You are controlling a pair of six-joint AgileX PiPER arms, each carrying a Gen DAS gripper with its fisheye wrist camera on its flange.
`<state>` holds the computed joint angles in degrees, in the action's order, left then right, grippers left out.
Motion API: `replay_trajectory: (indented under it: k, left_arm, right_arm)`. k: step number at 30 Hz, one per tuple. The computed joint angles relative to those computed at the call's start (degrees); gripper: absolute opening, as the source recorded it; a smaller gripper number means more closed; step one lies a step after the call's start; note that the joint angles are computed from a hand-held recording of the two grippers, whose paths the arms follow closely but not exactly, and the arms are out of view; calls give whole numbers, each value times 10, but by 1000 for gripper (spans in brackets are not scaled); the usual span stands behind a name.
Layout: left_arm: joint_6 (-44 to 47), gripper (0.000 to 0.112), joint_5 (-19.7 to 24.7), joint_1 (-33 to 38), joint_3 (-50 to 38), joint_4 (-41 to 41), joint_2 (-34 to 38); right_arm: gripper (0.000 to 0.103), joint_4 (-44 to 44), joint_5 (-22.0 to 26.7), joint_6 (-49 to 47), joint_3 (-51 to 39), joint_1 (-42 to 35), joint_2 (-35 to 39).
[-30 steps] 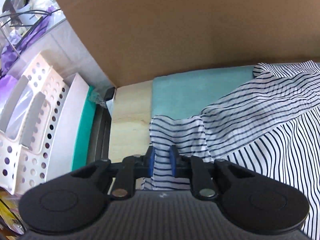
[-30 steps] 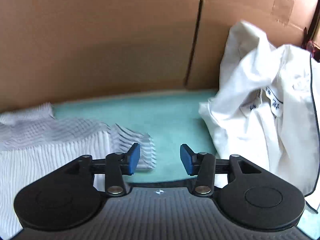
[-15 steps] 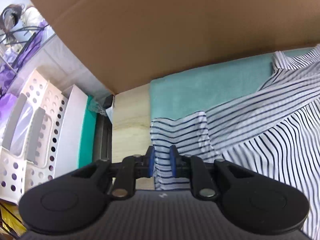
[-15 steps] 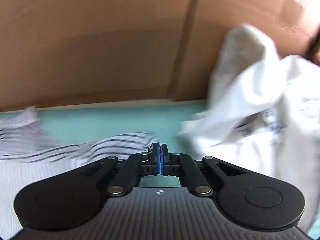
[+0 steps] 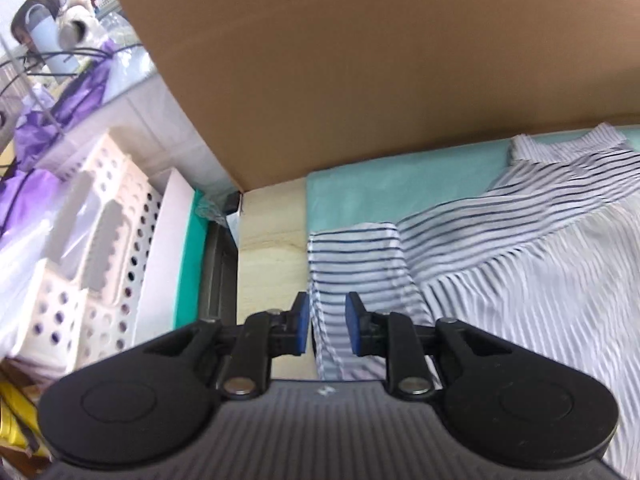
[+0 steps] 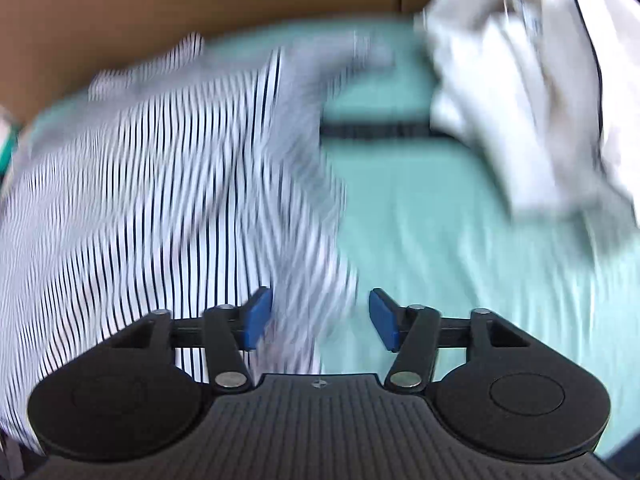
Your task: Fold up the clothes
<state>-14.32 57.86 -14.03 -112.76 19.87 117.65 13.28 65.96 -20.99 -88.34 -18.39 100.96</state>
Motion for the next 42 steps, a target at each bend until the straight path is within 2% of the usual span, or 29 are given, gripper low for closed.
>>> replay_trajectory:
  k: [1, 3, 6, 9, 10, 11, 12, 13, 14, 16, 17, 20, 22, 24, 25, 26, 28, 30, 32, 33, 35, 37, 40, 42]
  left_arm:
    - [5, 22, -7, -4, 23, -7, -20]
    - [20, 22, -20, -12, 74, -29, -60]
    - [35, 24, -38, -33, 150, -49, -111]
    - [52, 24, -48, -45, 208, -84, -144]
    - [58, 24, -48, -47, 222, -97, -150]
    - [58, 24, -49, -51, 233, -102, -154]
    - [57, 24, -49, -55, 244, -104, -158]
    - [56, 24, -50, -59, 255, -107, -162]
    - [55, 24, -50, -63, 264, -108, -166]
    - [44, 24, -54, -73, 284, -99, -178]
    - [33, 24, -54, -76, 291, -96, -182]
    - [-4, 24, -52, -85, 315, -86, -194]
    - [-44, 24, -47, -95, 330, -67, -201]
    - [-78, 24, -45, -99, 346, -67, -213]
    - [-98, 25, -45, -104, 355, -63, -218]
    - [-122, 26, -43, -112, 362, -54, -222]
    - [-175, 26, -29, -132, 374, -29, -229]
    - [-229, 29, -16, -148, 389, -18, -246]
    - [-293, 42, 6, -172, 405, -2, -269]
    - [-325, 44, 19, -185, 412, 6, -280]
    - [-379, 47, 44, -214, 428, 29, -296]
    - [-423, 47, 67, -241, 447, 47, -311]
    - [-468, 49, 83, -263, 481, 59, -335]
    - [-481, 53, 80, -266, 496, 61, -347]
  right_arm:
    - [14, -1, -11, 7, 30, -1, -16]
    - [0, -18, -54, 35, 73, 6, -40]
    - [0, -99, -96, 83, 94, 9, -58]
    - [2, -66, -67, 60, 86, -29, -64]
    - [6, -53, -63, 56, 89, -33, -70]
    - [23, -47, -66, 54, 102, -29, -78]
    - [46, -41, -70, 53, 116, -24, -87]
    - [57, -35, -74, 51, 129, -20, -95]
    - [63, -28, -77, 50, 141, -15, -103]
    - [39, -50, -79, 57, 159, 3, -111]
    - [9, -65, -78, 63, 163, 9, -111]
    - [7, -140, -85, 104, 162, 20, -113]
    - [8, -142, -88, 97, 155, 11, -116]
    - [18, -102, -80, 59, 139, -12, -117]
    - [25, -88, -58, 45, 123, -11, -110]
    - [32, -97, -57, 26, 122, -1, -108]
    - [32, -129, -54, 11, 115, 32, -104]
    - [32, -104, -48, -23, 88, 59, -99]
    - [36, -78, -42, -57, 57, 84, -90]
    - [39, -60, -33, -73, 34, 98, -80]
    - [44, -21, -11, -87, -32, 141, -42]
    - [44, 0, -6, -86, -93, 199, -1]
    - [46, 39, 17, -86, -214, 278, 83]
    - [56, 53, 24, -77, -308, 332, 150]
